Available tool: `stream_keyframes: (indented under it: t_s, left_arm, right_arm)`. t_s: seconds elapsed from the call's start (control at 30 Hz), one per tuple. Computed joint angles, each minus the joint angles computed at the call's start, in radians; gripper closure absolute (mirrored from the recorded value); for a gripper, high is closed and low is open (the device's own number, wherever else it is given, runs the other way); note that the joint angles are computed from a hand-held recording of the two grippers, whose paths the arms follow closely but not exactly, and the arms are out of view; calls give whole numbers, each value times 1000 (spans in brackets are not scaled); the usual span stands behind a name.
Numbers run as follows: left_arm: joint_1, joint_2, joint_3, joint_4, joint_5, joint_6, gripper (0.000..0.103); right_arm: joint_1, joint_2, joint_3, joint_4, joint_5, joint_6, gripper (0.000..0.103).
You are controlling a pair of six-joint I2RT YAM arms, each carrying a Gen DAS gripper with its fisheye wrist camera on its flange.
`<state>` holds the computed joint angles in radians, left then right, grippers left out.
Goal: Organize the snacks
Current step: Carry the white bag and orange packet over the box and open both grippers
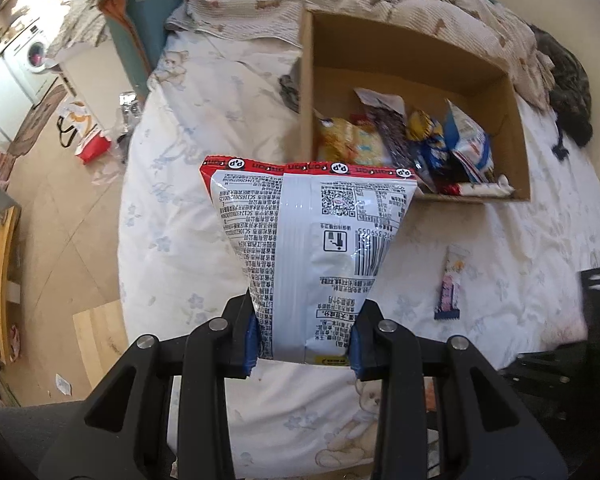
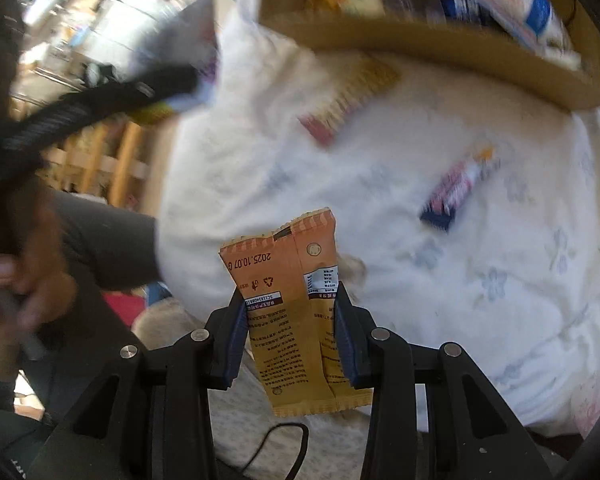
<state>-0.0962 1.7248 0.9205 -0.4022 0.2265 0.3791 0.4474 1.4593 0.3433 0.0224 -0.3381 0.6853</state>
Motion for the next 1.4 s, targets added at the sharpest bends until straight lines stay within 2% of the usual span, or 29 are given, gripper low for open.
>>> stream_keyframes:
  t_s: [0.1, 0.3, 0.47, 0.53, 0.8, 1.0, 1.17, 1.27, 1.4]
  left_arm:
    - [24, 16, 24, -20, 32, -20, 73]
    - [11, -7, -8, 18, 22, -21, 73]
    - [-7, -19, -27, 47, 4, -11, 73]
    - [-13, -24, -37, 58, -3, -5, 73]
    - [-31, -57, -70, 96, 0, -1, 73]
    - [-42, -113, -87, 110, 25, 8, 73]
    - [-42, -91, 33, 23, 88, -26, 73]
    - [-61, -49, 135, -33, 97, -60, 73]
    - [-104, 29, 253, -64, 68, -92, 73]
  right_arm:
    - [-77, -148, -8, -53, 23, -33, 62]
    - [-155, -377, -67, -83, 112, 30, 62]
    - [-233, -525, -95, -107, 159, 61, 62]
    - [-274, -569, -105, -124, 145, 64, 62]
    - [-336, -556, -116, -68, 117, 71, 62]
    - [-350, -629, -117, -106, 132, 86, 62]
    - [-460, -585, -66, -110, 103, 27, 62]
    - [-536, -490, -37, -58, 51, 11, 62]
    - [-565, -334, 25, 6, 39, -17, 62]
